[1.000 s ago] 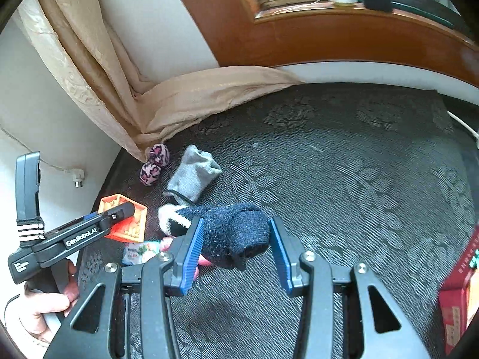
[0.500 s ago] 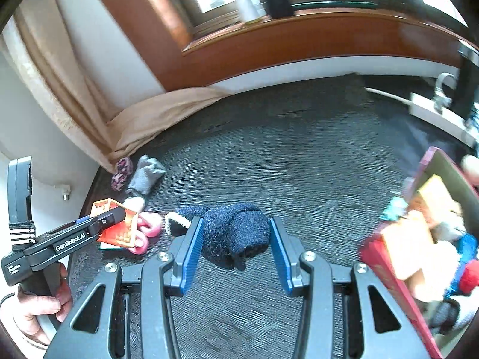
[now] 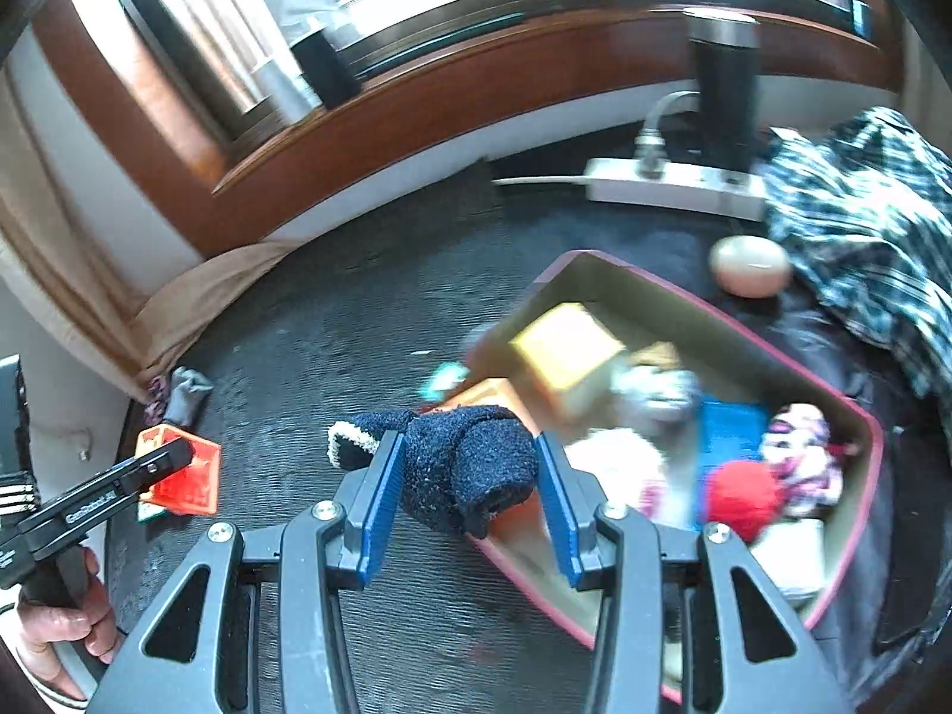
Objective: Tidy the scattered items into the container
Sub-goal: 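Carry the navy sock and orange block to the tin and release them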
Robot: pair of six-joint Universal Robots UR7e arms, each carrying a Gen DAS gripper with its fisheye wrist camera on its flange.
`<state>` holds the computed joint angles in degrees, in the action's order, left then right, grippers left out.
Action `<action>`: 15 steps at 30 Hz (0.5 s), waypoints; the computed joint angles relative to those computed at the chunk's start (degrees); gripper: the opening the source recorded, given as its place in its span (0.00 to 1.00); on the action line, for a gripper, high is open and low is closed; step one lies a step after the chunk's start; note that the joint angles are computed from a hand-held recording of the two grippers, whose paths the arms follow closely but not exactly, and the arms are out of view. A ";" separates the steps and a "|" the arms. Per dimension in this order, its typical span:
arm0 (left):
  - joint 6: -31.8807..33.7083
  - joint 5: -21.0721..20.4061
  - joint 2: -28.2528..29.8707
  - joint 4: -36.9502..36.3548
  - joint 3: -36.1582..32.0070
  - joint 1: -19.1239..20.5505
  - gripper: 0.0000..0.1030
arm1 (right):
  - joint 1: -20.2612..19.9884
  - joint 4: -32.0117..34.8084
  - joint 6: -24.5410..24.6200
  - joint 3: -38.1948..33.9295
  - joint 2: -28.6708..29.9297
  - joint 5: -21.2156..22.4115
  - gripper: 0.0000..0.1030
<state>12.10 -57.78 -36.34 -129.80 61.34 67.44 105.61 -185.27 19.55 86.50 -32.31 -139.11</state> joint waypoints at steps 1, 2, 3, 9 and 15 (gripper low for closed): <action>-0.18 -0.12 -0.13 -0.22 0.71 -0.34 0.51 | -0.17 -0.52 0.31 1.33 -0.88 -0.52 0.46; -0.35 -0.20 -0.26 -0.41 1.36 -0.65 0.51 | -0.35 -1.01 0.69 2.97 -2.01 -1.29 0.46; -0.52 -0.30 -0.40 -0.63 2.08 -1.00 0.51 | -0.56 -1.28 0.97 4.05 -2.78 -1.89 0.46; -1.09 -1.51 -1.04 -0.95 5.40 -2.68 0.51 | -2.10 -0.92 1.73 9.02 -6.26 -3.63 0.46; -1.25 -2.22 -1.30 -1.65 7.37 -4.13 0.51 | -3.88 -0.79 2.47 12.17 -8.33 -2.63 0.55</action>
